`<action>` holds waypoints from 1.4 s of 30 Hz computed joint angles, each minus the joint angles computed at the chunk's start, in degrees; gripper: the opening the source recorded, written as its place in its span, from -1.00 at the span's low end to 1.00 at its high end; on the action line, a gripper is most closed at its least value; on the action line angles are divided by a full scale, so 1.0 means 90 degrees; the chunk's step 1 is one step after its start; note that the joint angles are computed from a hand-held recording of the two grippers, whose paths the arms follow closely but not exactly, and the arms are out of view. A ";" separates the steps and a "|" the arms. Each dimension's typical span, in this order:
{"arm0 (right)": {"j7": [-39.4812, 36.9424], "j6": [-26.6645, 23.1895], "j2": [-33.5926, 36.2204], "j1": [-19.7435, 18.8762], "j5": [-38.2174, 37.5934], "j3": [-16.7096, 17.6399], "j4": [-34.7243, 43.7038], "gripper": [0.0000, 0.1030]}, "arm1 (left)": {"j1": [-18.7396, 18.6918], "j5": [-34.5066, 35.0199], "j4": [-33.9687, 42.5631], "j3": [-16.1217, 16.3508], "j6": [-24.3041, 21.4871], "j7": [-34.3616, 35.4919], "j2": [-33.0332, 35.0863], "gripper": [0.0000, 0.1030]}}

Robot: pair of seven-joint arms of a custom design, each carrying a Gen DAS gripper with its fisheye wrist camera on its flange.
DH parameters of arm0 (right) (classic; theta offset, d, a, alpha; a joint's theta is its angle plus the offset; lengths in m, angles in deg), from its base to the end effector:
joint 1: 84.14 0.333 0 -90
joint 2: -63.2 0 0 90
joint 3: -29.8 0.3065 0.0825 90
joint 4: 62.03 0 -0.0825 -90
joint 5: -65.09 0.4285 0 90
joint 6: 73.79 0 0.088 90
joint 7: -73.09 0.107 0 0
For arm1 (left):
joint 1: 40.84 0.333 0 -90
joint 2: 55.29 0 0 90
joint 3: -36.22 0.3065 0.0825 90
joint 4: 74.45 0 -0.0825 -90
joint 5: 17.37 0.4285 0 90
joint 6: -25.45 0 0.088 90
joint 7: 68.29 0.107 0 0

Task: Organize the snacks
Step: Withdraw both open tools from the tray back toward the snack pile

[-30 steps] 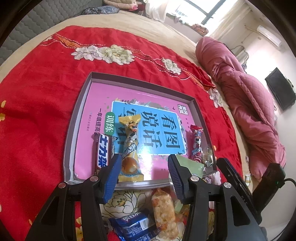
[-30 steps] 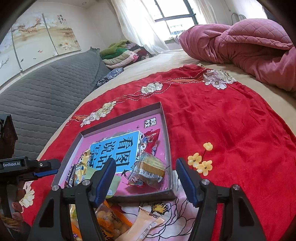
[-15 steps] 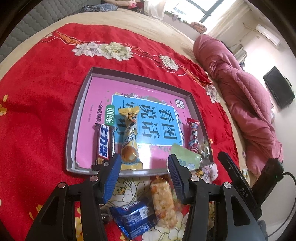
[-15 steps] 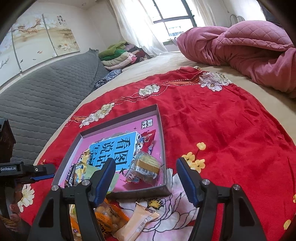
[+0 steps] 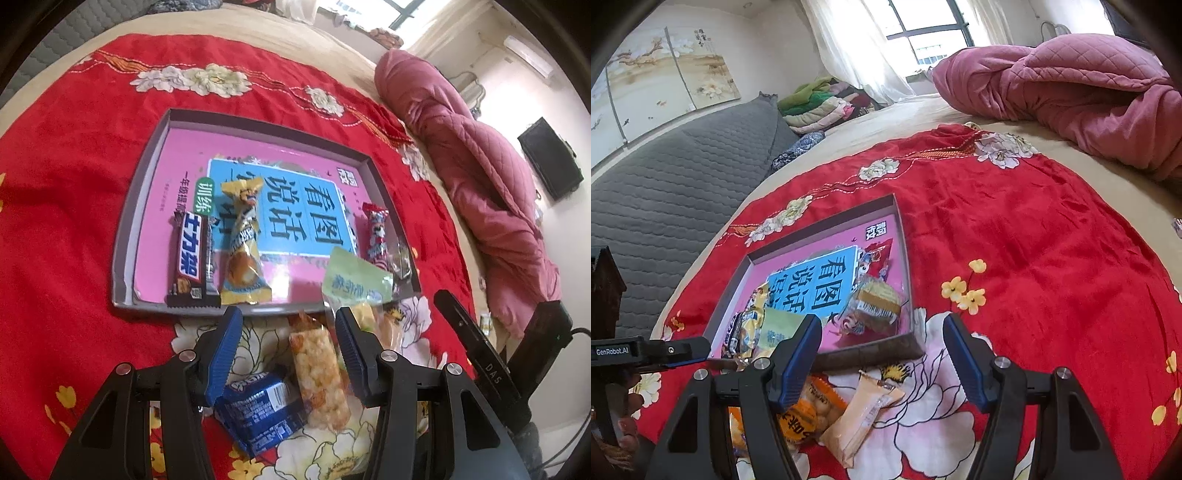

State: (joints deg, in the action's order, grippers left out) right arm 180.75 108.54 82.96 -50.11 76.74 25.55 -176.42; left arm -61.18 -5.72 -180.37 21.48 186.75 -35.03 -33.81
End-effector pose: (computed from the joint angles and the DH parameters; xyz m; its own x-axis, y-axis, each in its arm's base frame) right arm 0.6007 0.3261 0.3482 0.1537 -0.9285 -0.3380 -0.7375 0.1199 -0.6647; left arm 0.5850 -0.4048 0.3616 0.1378 -0.8895 0.4357 -0.8739 -0.3162 -0.3693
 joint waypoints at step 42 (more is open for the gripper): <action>0.0132 -0.1398 -0.0068 -0.0771 -0.0282 0.0924 0.0080 0.31 | 0.0078 -0.0811 0.0350 -0.0324 -0.0362 0.0861 0.0446 0.08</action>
State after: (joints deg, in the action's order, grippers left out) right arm 181.94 95.96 82.35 -57.06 74.21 33.86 -175.70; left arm -60.48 -13.02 -177.22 18.57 183.50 -27.28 -29.80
